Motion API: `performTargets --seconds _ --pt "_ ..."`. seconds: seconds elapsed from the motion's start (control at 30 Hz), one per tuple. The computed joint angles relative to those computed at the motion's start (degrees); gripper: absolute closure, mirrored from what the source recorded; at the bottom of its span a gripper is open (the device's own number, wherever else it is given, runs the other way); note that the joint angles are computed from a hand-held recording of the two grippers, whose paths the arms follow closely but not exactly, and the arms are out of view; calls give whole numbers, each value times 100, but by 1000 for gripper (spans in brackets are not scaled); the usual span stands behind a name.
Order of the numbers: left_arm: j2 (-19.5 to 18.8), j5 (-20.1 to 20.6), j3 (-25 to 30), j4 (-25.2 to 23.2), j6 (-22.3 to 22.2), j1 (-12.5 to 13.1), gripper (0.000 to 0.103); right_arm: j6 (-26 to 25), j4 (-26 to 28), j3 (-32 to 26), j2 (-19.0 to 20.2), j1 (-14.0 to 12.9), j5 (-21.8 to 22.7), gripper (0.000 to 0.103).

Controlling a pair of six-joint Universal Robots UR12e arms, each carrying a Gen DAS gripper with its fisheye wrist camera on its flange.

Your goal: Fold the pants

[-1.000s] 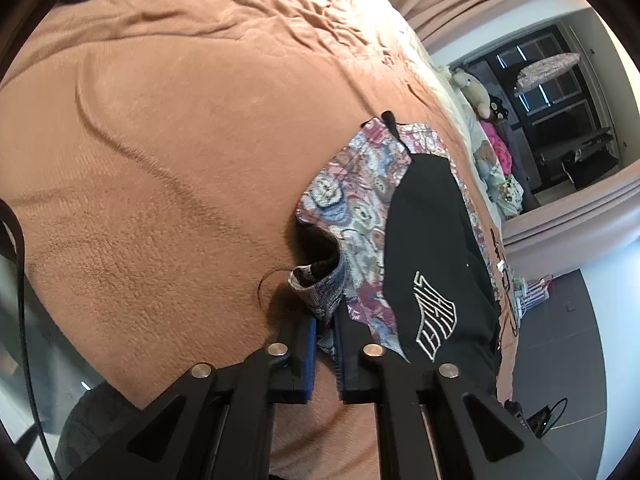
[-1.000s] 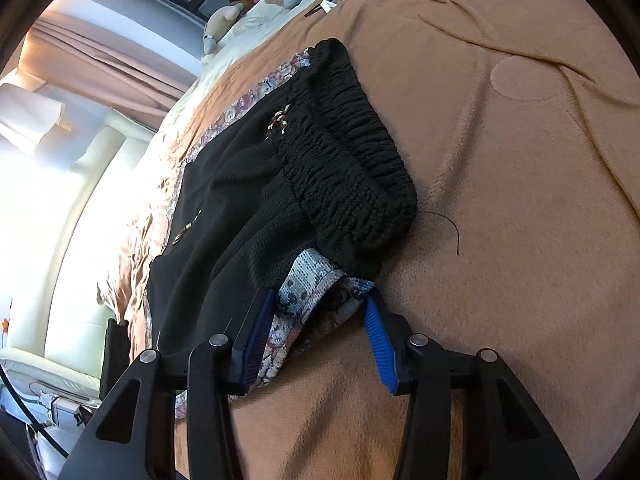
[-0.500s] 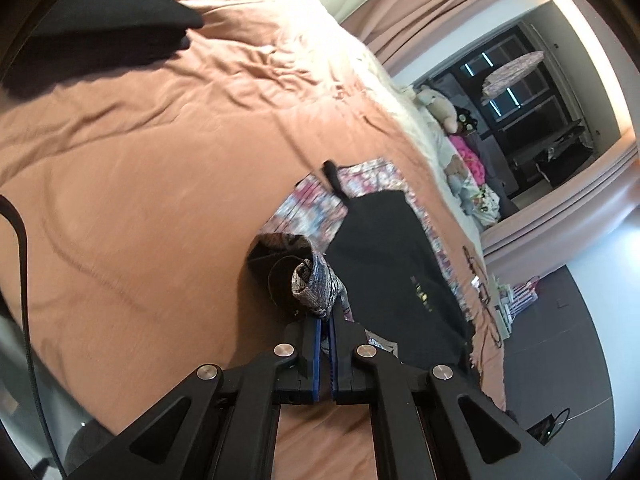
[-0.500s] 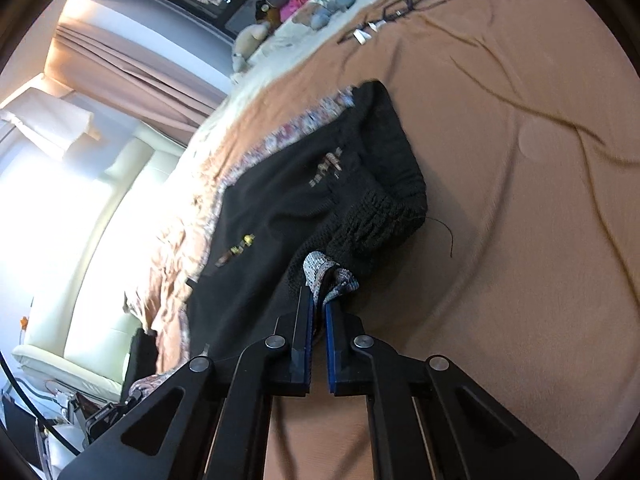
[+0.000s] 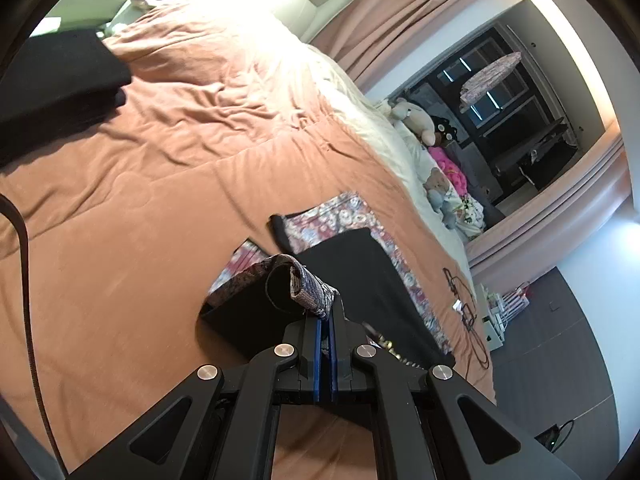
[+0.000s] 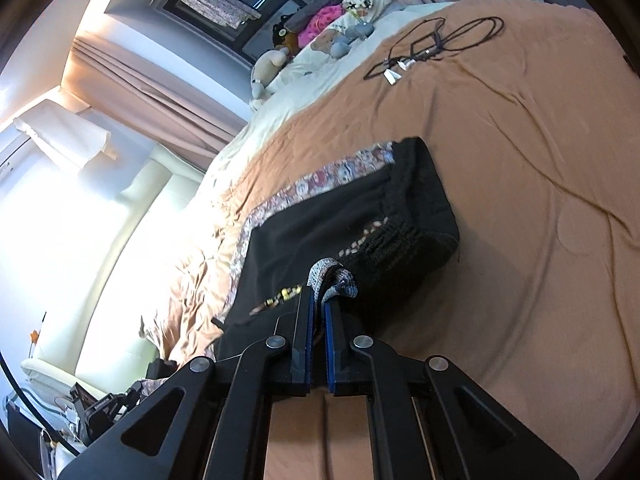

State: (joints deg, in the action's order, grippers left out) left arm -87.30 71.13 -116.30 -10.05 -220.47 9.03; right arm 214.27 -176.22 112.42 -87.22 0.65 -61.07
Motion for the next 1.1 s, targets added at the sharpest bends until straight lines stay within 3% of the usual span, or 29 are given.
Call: performTargets --seconds 0.53,1.1 --pt "-795 58 966 -150 110 -108 100 50 162 -785 485 111 -247 101" --pt "-2045 -32 2479 -788 542 -275 101 421 593 -1718 1156 305 -905 101"
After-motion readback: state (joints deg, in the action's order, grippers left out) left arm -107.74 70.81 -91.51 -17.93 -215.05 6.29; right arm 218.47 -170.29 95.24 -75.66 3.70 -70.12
